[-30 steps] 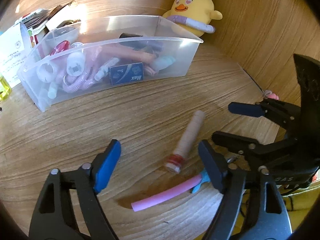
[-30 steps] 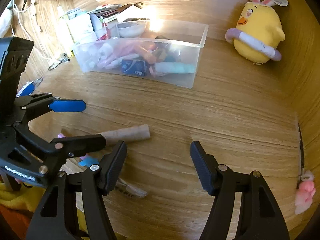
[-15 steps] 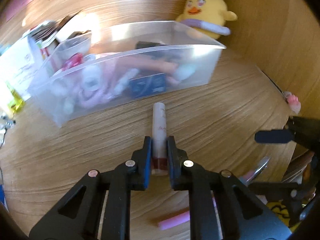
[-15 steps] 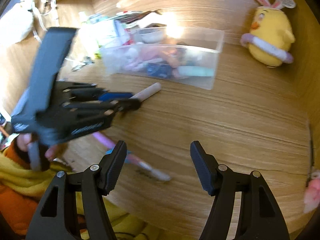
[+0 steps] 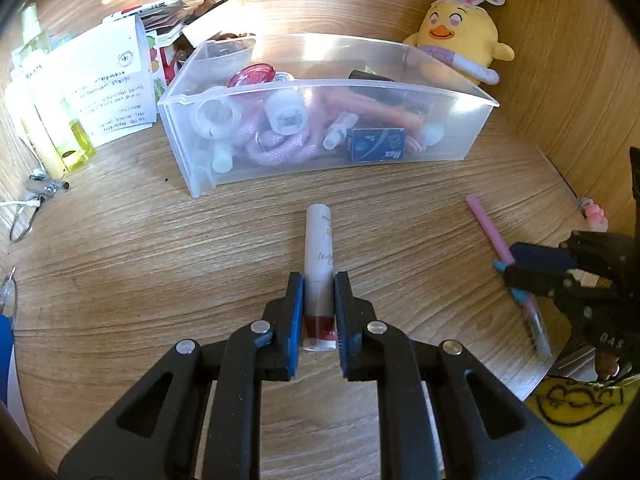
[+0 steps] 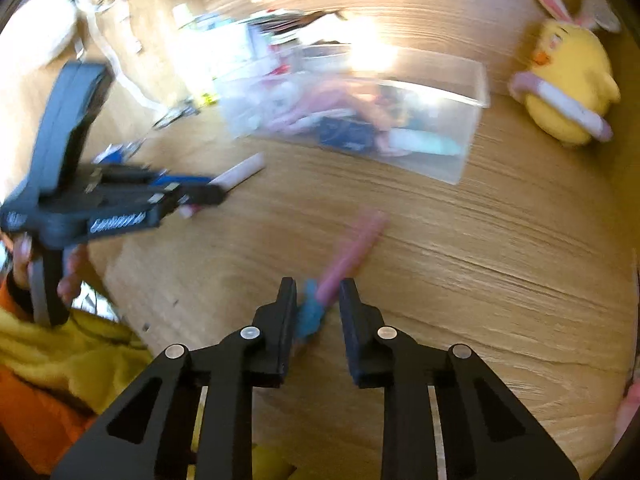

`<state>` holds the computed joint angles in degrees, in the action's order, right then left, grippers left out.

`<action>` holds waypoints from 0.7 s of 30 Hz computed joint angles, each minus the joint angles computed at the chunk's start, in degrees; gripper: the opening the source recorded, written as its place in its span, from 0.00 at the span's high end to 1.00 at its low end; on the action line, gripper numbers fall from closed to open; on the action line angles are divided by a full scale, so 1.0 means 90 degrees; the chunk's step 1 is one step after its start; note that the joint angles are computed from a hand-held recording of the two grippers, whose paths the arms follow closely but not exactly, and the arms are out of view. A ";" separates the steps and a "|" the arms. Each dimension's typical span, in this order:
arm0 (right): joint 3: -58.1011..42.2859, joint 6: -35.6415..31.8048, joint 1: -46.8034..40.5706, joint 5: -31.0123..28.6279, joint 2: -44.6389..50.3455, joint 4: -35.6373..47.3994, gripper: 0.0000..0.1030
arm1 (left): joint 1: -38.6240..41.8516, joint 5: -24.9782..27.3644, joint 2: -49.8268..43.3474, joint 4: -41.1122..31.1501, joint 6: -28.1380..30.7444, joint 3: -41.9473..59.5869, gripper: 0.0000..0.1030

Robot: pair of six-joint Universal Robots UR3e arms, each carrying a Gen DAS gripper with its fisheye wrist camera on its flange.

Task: Organize objects
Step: 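Grasp the white tube with the left gripper while the right grasps the pink straw, then lower the white tube and pink straw into the clear box and open both grippers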

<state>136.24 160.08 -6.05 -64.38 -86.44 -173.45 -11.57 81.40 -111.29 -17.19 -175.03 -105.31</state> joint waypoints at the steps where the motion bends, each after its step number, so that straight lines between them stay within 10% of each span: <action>1: -0.0004 0.0047 -0.0022 0.0002 0.0007 -0.0003 0.82 | -0.0029 0.0029 -0.0043 -0.0011 -0.0015 0.0065 0.86; 21: -0.1161 0.0734 0.0573 -0.0401 0.0586 -0.0525 0.90 | 0.0072 -0.0685 0.0100 0.0221 -0.0183 0.0245 0.86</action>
<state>125.79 166.69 -0.89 -68.00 -81.17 -178.18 -10.92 75.24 -110.39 -15.20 -176.67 -103.10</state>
